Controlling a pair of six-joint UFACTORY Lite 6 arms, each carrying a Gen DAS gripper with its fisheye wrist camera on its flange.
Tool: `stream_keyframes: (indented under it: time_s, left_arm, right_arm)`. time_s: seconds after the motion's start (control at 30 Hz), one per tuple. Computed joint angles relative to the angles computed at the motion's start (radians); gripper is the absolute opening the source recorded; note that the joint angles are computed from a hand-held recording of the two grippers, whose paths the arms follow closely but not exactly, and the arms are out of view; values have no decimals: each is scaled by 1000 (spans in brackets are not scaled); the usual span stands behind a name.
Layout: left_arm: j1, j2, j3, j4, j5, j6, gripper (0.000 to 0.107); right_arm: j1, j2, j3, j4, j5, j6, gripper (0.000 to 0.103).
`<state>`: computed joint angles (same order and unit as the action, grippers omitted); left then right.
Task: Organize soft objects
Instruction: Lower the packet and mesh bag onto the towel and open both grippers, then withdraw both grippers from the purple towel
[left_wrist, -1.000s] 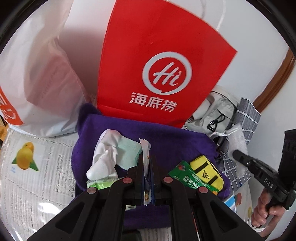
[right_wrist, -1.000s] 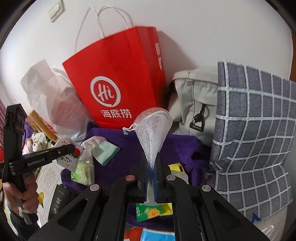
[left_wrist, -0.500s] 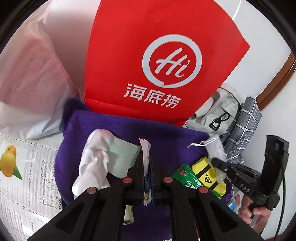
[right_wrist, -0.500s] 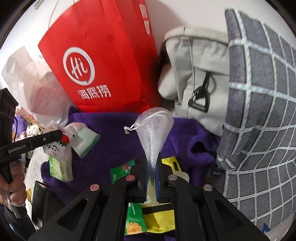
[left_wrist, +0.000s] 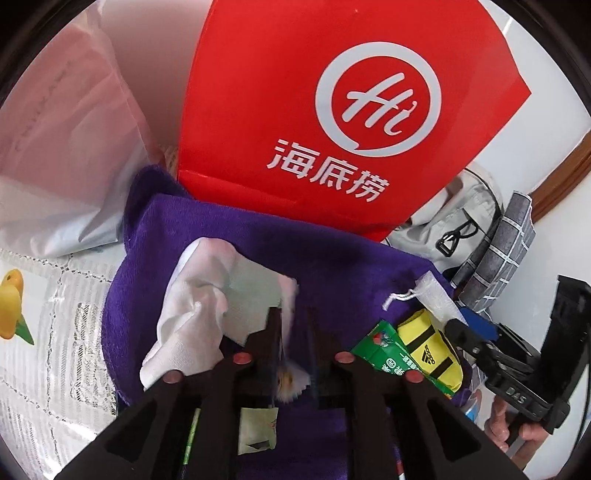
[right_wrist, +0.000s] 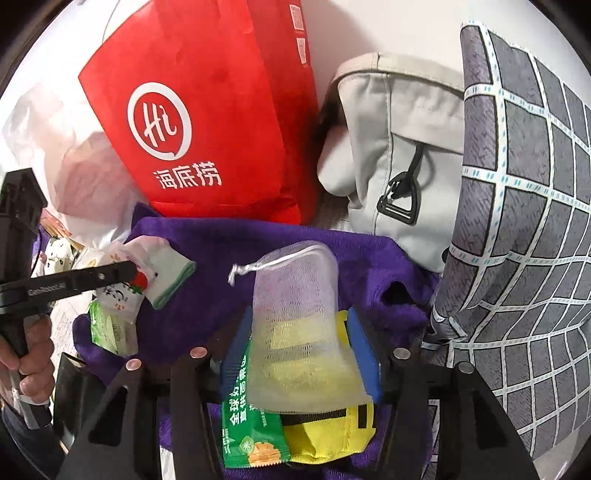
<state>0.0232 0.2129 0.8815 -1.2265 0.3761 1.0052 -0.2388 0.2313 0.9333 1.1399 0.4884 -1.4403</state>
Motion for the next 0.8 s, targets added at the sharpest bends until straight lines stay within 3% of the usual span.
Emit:
stream_keyframes:
  time_s: [0.07, 0.1, 0.33, 0.57, 0.8]
  left_arm:
    - [-5, -16, -7, 36, -21, -38, 41]
    - [-8, -28, -14, 38, -33, -39, 43]
    - [-11, -98, -35, 141, -46, -140, 45]
    - [-46, -283, -128, 399, -67, -396, 46]
    - [-75, -622, -321, 608, 6, -617, 50]
  right_arm:
    - [-14, -29, -19, 26, 13, -19, 59]
    - [-18, -45, -29, 37, 16, -24, 60]
    - [-16, -198, -126, 77, 5, -49, 60]
    - [-61, -429, -287, -16, 57, 30, 60]
    - [-239, -743, -449, -228, 267, 175, 60]
